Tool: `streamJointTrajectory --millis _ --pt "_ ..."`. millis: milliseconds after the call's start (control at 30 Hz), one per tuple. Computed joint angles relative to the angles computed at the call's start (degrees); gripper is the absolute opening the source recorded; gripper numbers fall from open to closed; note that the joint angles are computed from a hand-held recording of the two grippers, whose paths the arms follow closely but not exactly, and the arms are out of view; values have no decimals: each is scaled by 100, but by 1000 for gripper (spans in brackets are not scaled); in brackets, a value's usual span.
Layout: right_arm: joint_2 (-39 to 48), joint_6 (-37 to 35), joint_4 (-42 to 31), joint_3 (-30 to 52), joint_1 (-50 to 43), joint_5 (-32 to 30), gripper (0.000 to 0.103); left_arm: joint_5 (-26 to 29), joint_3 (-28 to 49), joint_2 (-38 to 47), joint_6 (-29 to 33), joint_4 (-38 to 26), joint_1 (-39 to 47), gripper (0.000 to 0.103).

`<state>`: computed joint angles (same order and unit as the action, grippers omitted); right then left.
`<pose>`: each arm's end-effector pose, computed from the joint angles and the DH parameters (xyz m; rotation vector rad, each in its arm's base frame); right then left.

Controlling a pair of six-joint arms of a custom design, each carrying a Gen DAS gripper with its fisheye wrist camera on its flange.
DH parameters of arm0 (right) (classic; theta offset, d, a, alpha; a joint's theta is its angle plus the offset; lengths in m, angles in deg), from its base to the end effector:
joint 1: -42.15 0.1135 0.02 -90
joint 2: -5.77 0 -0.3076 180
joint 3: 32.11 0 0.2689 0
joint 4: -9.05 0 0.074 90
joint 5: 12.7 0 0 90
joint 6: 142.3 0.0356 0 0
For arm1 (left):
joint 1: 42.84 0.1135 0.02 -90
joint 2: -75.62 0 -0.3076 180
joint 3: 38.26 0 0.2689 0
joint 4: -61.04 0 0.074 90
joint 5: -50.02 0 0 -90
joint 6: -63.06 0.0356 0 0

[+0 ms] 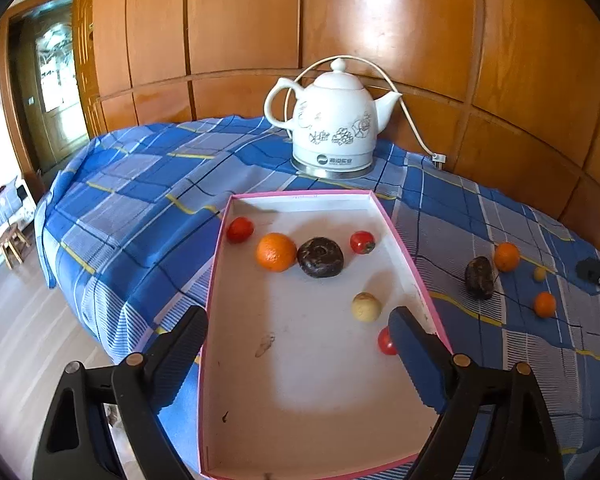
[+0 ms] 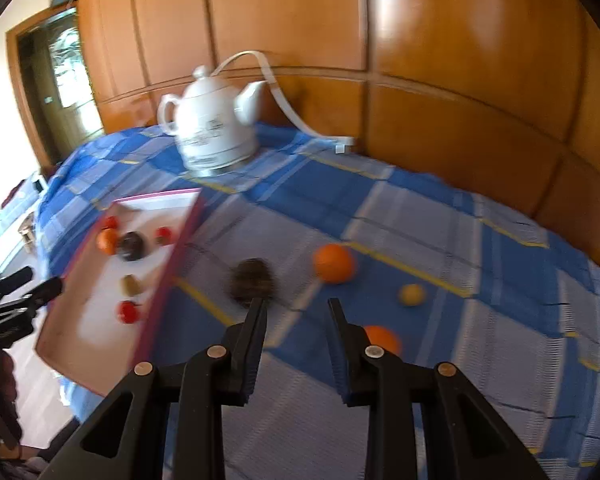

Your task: Organize fruits

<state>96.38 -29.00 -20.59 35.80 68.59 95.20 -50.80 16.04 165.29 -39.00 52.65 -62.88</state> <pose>0.3069 0.1404 0.2319 0.0636 2.4231 0.0013 0.2993 -0.1021 0.1901 0.0678 2.3175 -0.0626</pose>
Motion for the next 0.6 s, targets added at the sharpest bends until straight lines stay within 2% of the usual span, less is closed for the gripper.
streamJointTrajectory --millis 267,600 --pt "-574 -497 -98 -409 -898 174 30 31 179 59 81 -134 -246 89" --pt "-518 -829 303 -996 -2169 -209 30 65 574 226 281 -407 -757 82"
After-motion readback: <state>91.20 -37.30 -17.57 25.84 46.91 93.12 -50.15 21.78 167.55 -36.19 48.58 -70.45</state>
